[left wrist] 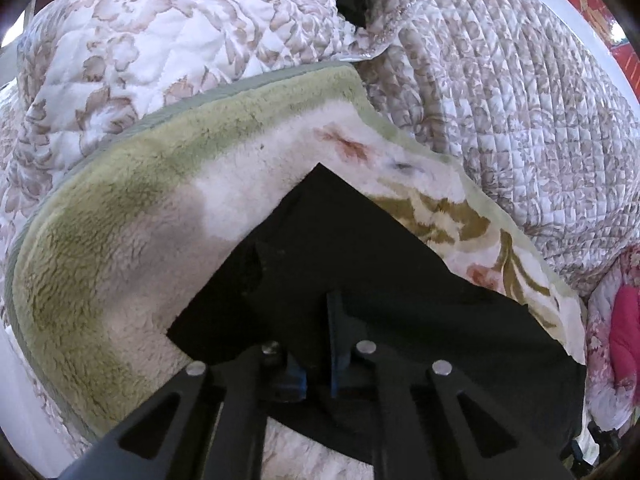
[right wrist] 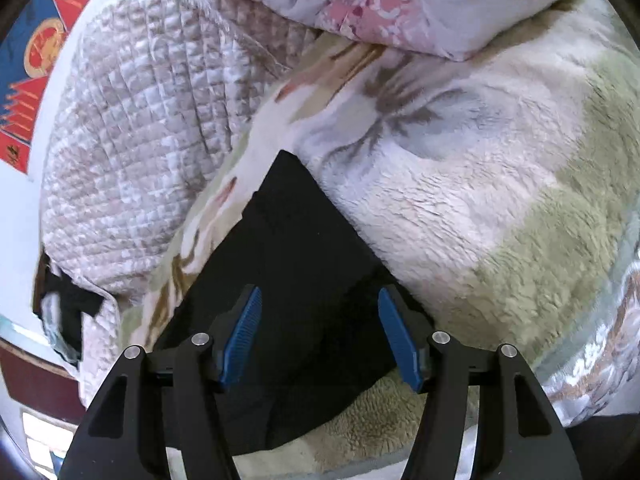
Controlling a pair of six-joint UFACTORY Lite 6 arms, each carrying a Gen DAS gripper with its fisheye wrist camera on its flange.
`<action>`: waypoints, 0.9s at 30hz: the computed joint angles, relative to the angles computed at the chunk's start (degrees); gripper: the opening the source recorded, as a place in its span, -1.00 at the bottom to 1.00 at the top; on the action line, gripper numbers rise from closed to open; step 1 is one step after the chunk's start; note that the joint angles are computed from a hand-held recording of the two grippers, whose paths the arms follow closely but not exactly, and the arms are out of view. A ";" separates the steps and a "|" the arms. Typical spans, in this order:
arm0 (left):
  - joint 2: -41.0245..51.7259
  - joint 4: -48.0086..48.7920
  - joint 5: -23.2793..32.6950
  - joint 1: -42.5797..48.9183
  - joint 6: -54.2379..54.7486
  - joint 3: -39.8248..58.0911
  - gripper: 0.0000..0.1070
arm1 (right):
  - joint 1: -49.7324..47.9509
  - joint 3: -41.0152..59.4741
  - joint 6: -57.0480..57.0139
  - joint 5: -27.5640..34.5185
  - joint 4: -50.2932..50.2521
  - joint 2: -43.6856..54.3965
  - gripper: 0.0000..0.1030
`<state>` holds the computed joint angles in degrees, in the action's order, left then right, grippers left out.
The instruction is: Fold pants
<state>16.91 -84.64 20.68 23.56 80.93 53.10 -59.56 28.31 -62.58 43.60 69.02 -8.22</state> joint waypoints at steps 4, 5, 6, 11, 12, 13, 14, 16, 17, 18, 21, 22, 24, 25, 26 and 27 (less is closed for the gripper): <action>0.79 0.98 1.45 1.02 -1.03 0.36 -0.88 | 5.31 3.12 -3.20 -5.52 4.96 4.72 -0.01; 0.87 1.35 1.53 0.96 -1.58 0.60 -0.89 | 6.27 3.40 -3.50 -7.56 5.50 4.81 -0.56; 0.99 1.96 1.49 0.80 -2.22 0.97 -0.90 | 5.98 4.18 -4.31 -7.31 6.23 6.06 -0.81; 0.36 9.90 4.22 1.12 -10.57 5.28 -0.93 | 1.87 4.82 -2.75 0.66 4.80 2.75 -0.86; -1.05 10.27 5.78 2.11 -11.21 5.74 -0.93 | -0.62 4.69 -1.49 4.67 3.73 0.13 -0.86; -2.41 10.24 7.06 3.02 -10.88 5.66 -0.93 | -2.08 4.21 -0.78 6.70 2.96 -2.21 -0.86; -3.76 10.11 7.83 3.92 -10.35 5.06 -0.93 | -3.68 3.43 -0.41 8.44 2.00 -4.45 -0.86; -4.98 10.29 5.60 4.31 -8.50 2.91 -0.93 | -5.90 1.14 -0.14 7.54 -0.80 -7.06 -0.86; -3.68 11.68 4.50 4.33 -8.87 2.63 -0.93 | -6.44 0.01 -0.38 5.13 -2.88 -5.61 -0.86; -1.11 15.04 3.67 4.16 -11.64 3.19 -0.93 | -6.51 -0.28 0.06 3.41 -4.39 -3.63 -0.86; 1.78 17.47 -0.82 1.90 -12.11 2.87 -0.92 | -6.38 -2.01 -2.08 0.02 -4.85 0.13 -0.86; 0.63 18.76 -1.33 1.52 -12.94 2.53 -0.91 | -6.08 -2.17 -1.40 -0.02 -5.52 -1.46 -0.85; -1.11 23.02 -1.65 1.53 -17.24 2.54 -0.82 | -5.68 -2.07 0.64 0.09 -7.45 -4.22 -0.79; -2.23 25.30 -2.03 1.83 -19.46 2.05 -0.81 | -5.35 -1.98 2.08 -0.27 -8.85 -5.13 -0.77; -3.65 26.82 -2.38 2.48 -21.06 1.25 -0.78 | -5.41 -2.13 3.13 -0.58 -10.24 -5.98 -0.73; -5.50 27.89 -3.44 3.04 -22.39 0.06 -0.72 | -5.74 -2.27 4.84 -0.70 -11.94 -7.61 -0.67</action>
